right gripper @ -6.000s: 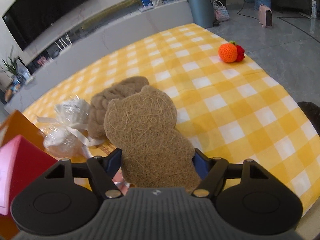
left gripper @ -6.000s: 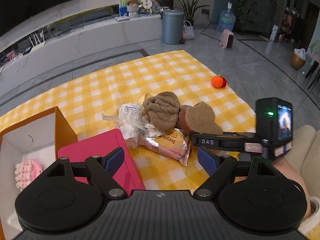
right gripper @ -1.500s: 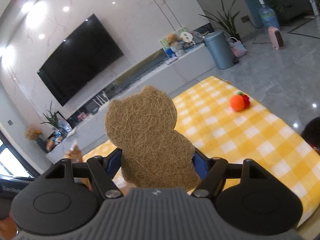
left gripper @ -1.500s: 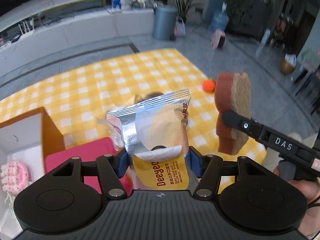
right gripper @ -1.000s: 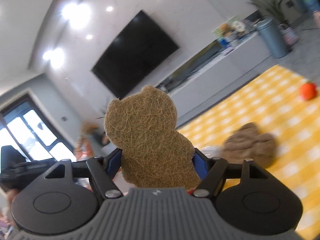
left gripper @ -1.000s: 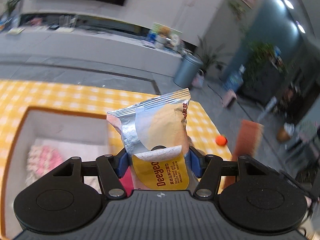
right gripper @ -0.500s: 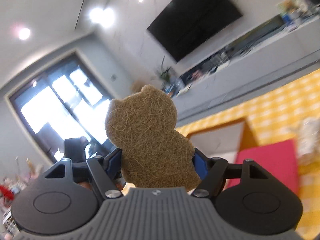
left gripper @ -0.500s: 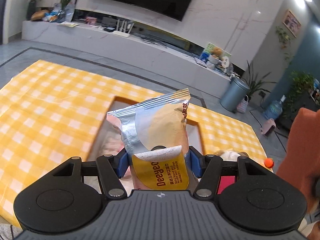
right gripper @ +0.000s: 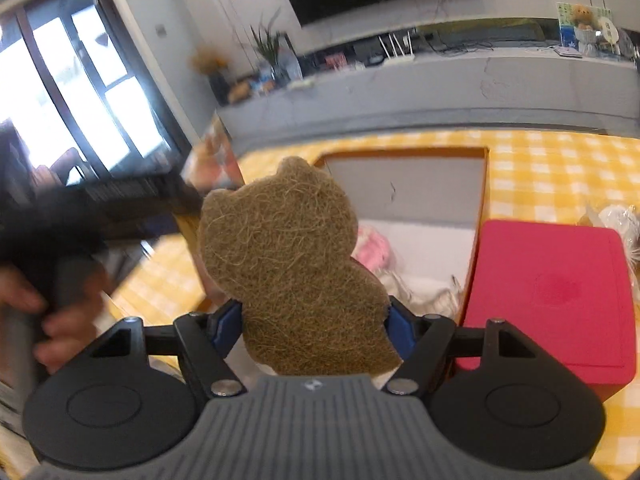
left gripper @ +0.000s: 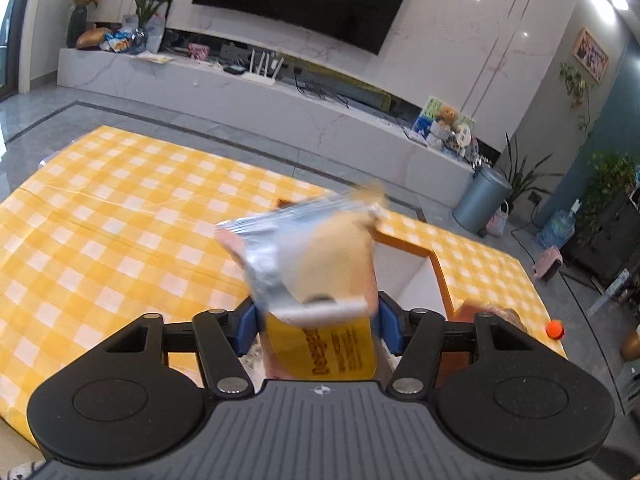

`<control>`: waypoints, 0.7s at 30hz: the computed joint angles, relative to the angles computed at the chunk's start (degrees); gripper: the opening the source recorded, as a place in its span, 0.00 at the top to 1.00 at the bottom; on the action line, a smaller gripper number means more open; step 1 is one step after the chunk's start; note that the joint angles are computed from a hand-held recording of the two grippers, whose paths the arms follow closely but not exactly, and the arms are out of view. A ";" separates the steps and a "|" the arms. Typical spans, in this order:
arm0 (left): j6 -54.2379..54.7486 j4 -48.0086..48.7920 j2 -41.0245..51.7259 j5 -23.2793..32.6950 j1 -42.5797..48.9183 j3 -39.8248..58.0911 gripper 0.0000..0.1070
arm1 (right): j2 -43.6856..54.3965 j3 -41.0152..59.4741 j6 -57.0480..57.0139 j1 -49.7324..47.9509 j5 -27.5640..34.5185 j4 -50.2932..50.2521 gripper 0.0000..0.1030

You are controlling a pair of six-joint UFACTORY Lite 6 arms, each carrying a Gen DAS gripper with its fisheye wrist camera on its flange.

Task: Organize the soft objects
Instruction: 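Open the right tool to drop the bear pad into the bin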

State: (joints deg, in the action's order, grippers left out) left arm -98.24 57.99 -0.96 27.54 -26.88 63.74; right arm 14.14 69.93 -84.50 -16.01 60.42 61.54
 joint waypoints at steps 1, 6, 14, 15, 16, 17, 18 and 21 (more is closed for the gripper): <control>0.91 -0.71 -0.36 0.32 0.20 -0.12 0.38 | 0.18 -0.66 -0.26 0.73 -1.44 -0.64 0.30; 0.89 -0.54 -1.44 0.65 1.49 -1.30 0.39 | -3.20 -5.89 -0.85 7.98 -16.67 -2.06 0.30; 9.91 -9.19 2.59 -6.01 6.22 -1.34 0.42 | -4.49 -10.11 2.20 16.16 -32.27 -6.77 0.30; 10.64 -9.84 2.93 -6.32 6.44 -1.32 0.42 | -4.83 -10.41 2.47 16.54 -33.40 -7.93 0.30; 10.64 -9.91 3.03 -5.94 6.07 -1.17 0.42 | -5.15 -10.85 2.83 17.27 -34.87 -8.85 0.31; 10.07 -9.36 2.95 -5.64 5.82 -1.17 0.42 | -4.88 -10.86 3.43 17.87 -35.94 -8.97 0.30; 10.05 -9.29 2.82 -5.43 5.62 -1.18 0.42 | -4.49 -10.52 4.48 18.23 -36.44 -9.91 0.30; 8.72 -7.90 2.50 -4.94 4.98 -1.59 0.42 | -4.28 -10.60 6.26 19.04 -38.16 -11.72 0.29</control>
